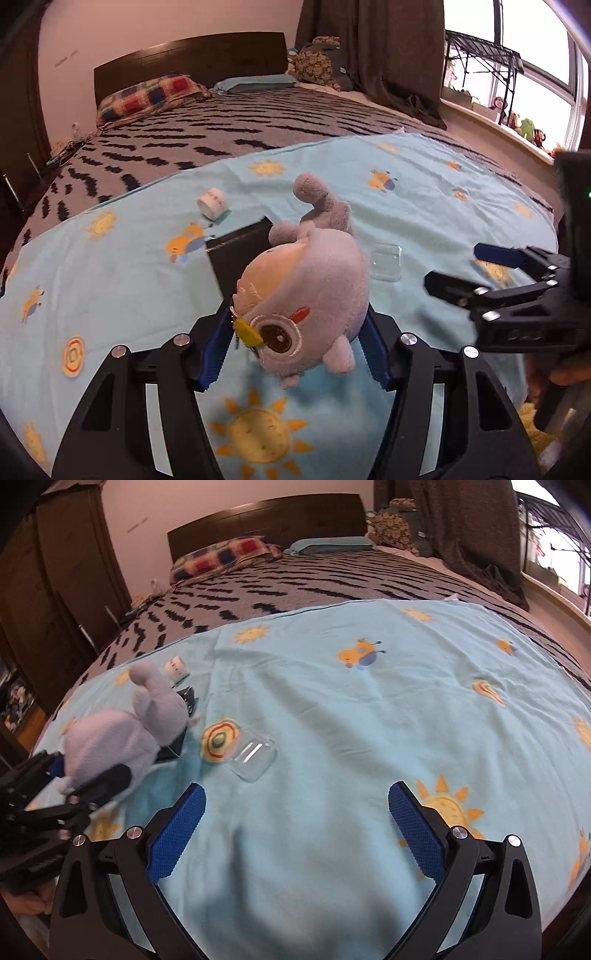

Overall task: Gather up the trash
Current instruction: 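Grasp the grey plush owl with the left tool while the right tool grasps the clear case, then lower the plush owl and clear case into the bin and open both tools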

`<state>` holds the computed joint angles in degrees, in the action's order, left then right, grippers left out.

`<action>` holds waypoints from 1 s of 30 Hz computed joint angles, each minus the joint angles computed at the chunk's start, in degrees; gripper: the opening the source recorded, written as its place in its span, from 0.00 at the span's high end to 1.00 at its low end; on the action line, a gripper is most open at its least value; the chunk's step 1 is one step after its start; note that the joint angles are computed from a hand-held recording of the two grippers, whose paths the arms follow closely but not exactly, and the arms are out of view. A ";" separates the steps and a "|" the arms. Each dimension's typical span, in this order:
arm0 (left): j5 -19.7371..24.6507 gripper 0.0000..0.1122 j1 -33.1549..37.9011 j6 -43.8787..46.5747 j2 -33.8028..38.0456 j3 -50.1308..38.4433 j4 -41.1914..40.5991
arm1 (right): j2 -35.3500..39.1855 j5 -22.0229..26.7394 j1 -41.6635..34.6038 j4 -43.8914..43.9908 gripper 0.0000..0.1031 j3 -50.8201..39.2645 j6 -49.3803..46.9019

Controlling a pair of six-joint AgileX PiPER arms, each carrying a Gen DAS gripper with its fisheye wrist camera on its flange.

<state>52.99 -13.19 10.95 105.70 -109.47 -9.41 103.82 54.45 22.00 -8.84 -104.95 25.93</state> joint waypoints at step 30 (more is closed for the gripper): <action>-0.36 0.47 5.68 3.61 -18.15 17.71 -5.01 | -3.13 3.88 9.74 -9.09 0.59 1.00 5.28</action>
<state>52.63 -7.50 14.55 87.55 -91.77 -14.43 100.69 58.33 31.74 -17.93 -103.95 31.21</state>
